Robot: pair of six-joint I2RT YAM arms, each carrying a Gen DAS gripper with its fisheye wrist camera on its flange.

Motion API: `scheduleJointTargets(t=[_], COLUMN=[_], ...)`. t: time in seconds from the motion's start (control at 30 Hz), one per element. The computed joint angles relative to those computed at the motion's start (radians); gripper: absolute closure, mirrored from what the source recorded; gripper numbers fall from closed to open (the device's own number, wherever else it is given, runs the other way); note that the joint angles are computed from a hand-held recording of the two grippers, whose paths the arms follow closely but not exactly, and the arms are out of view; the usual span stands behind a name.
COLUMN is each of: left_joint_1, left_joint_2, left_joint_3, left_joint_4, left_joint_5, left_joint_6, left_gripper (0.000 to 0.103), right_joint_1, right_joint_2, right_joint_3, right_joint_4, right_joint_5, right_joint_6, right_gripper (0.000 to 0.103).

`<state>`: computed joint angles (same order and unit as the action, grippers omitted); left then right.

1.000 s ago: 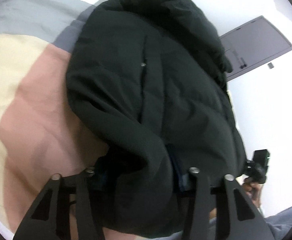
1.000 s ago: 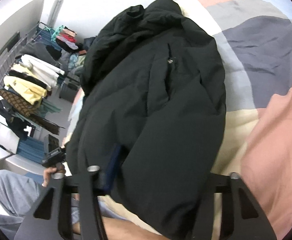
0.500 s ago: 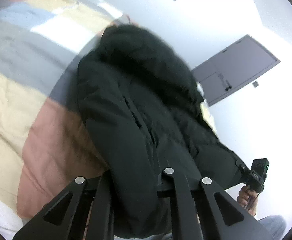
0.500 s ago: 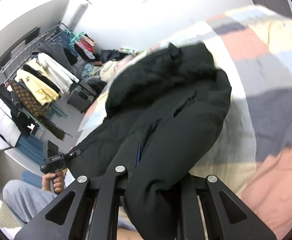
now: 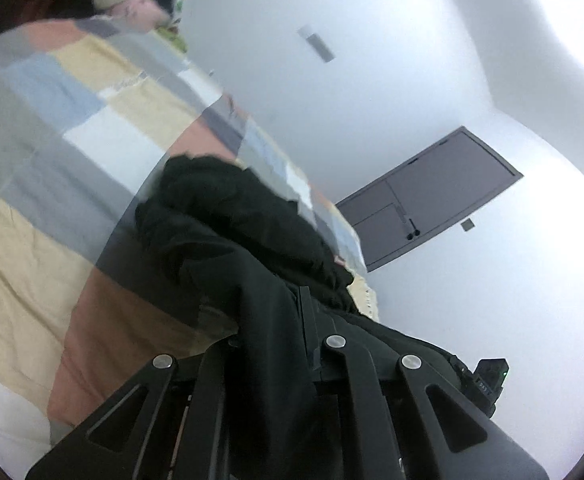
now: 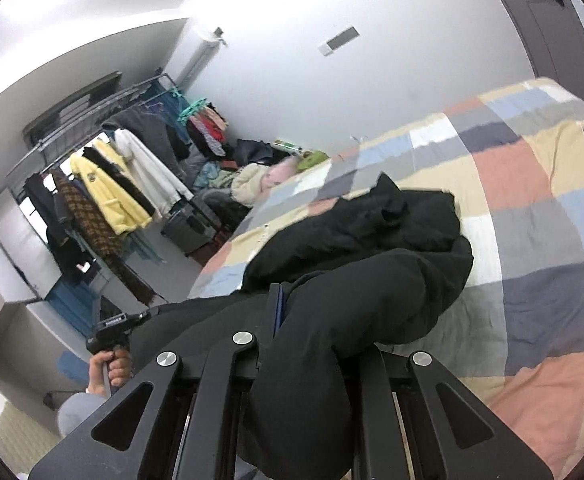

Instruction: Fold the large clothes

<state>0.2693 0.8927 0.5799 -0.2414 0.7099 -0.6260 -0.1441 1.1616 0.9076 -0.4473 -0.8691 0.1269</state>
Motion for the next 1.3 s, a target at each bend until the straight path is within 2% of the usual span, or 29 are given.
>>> scheduleJointTargets(t=[0.17, 0.33, 0.5, 0.63, 0.7, 0.8, 0.87, 0.97, 1.03, 1.13, 1.3], left_joint_1=[0.067, 0.133, 0.255, 0.331, 0.346, 0.287, 0.223, 0.161, 0.141, 0.125, 0.097], left_joint_2=[-0.107, -0.177, -0.201, -0.194, -0.179, -0.166, -0.138, -0.073, 0.012, 0.144, 0.346], left_joint_3=[0.103, 0.228, 0.326, 0.374, 0.39, 0.385, 0.387, 0.407, 0.432, 0.485, 0.603], left_joint_4=[-0.211, -0.475, -0.759, -0.985, -1.05, -1.007, -0.936, -0.855, -0.81, -0.742, -0.604], left_joint_5=[0.07, 0.122, 0.227, 0.276, 0.271, 0.215, 0.173, 0.114, 0.093, 0.079, -0.011], left_joint_6=[0.059, 0.187, 0.393, 0.57, 0.629, 0.577, 0.498, 0.437, 0.408, 0.351, 0.222], left_gripper=[0.097, 0.096, 0.096, 0.096, 0.095, 0.095, 0.095, 0.095, 0.095, 0.095, 0.095], right_joint_1=[-0.022, -0.053, -0.137, -0.212, -0.239, -0.239, -0.202, -0.157, -0.126, -0.093, -0.045], right_joint_2=[-0.094, -0.188, -0.284, -0.321, -0.318, -0.299, -0.265, -0.182, -0.085, 0.067, 0.366], right_joint_3=[0.057, 0.083, 0.095, 0.105, 0.107, 0.098, 0.091, 0.119, 0.162, 0.251, 0.439], right_joint_4=[-0.153, -0.304, -0.504, -0.669, -0.716, -0.697, -0.606, -0.496, -0.423, -0.379, -0.297], right_joint_5=[-0.034, -0.072, -0.143, -0.179, -0.195, -0.189, -0.164, -0.13, -0.111, -0.077, -0.013], right_joint_6=[-0.044, -0.086, -0.169, -0.26, -0.292, -0.274, -0.182, -0.092, -0.016, 0.031, 0.154], right_gripper=[0.094, 0.094, 0.094, 0.094, 0.094, 0.094, 0.093, 0.093, 0.093, 0.093, 0.093])
